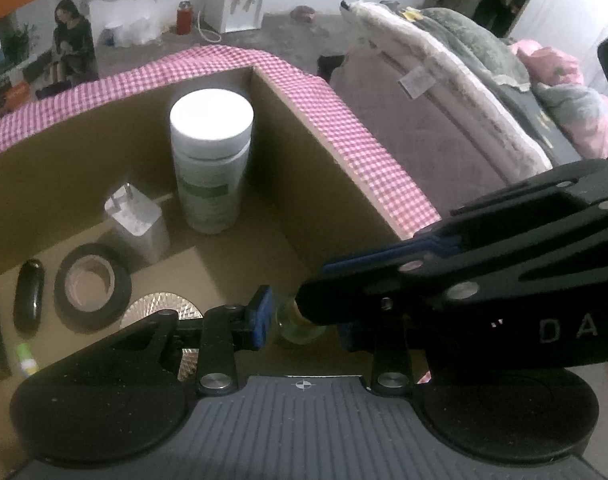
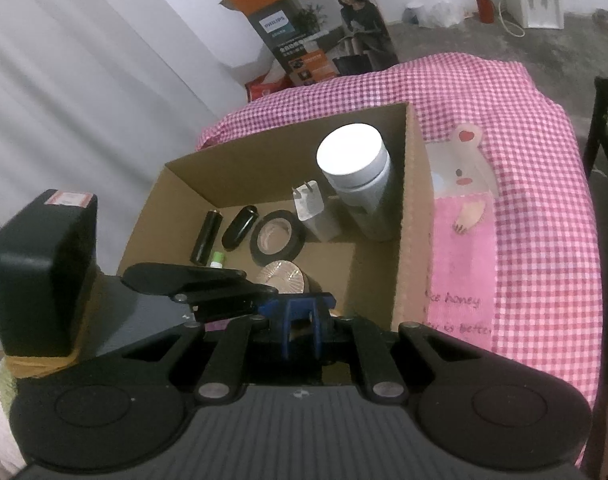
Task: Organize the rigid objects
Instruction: 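Lower the dropper bottle into the box and open the right gripper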
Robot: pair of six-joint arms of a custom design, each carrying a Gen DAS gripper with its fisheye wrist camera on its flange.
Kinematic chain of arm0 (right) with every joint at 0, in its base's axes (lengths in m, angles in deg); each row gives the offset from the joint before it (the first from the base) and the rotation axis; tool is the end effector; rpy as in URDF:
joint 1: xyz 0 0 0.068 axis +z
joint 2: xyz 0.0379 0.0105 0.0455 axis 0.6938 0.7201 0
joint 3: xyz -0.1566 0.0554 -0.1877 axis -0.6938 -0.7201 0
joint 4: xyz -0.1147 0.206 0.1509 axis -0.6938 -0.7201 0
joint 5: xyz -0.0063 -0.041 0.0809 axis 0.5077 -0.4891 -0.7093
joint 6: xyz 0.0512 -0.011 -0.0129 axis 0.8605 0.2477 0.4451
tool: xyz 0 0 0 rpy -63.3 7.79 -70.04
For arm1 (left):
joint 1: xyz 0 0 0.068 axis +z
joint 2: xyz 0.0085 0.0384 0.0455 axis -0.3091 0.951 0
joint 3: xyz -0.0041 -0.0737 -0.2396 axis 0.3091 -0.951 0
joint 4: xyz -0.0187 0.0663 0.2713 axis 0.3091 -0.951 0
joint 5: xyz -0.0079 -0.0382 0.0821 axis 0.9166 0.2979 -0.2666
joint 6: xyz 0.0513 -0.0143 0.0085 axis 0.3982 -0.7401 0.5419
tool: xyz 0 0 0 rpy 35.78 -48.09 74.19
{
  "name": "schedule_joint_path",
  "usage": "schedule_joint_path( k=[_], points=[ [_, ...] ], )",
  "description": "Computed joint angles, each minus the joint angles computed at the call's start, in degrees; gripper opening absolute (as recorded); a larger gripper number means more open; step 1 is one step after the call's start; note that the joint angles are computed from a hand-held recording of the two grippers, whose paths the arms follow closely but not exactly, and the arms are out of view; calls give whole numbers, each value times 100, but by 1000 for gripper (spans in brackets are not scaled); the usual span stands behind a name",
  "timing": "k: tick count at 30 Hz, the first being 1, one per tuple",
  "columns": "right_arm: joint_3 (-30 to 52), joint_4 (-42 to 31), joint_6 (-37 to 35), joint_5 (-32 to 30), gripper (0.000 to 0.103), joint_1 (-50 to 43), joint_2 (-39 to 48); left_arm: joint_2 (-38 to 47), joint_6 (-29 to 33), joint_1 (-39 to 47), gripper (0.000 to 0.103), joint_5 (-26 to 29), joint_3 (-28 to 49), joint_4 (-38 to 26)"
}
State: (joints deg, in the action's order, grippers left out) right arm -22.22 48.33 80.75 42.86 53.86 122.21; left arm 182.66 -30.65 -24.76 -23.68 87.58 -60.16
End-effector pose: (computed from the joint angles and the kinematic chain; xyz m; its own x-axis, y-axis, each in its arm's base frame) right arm 0.2763 0.0533 0.2647 -0.7676 0.4718 -0.4338 0.2589 0.8474 0.4636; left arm 0.3399 -0.0593 0.2221 -0.4860 0.7124 -0.5063 0.8709 0.4435 -0.2120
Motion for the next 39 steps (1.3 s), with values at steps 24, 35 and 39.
schedule_joint_path(
  k=[24,35,39],
  points=[
    [-344,189,148,643,35,402,-625,-765,60,12,65,2,-691,573],
    [-354,163,321,1142,45,680,-1034,-1091,176,137,77,92,-875,633],
    [-391,143,416,1264,45,759,-1209,-1149,221,234,79,127,-874,589]
  ],
)
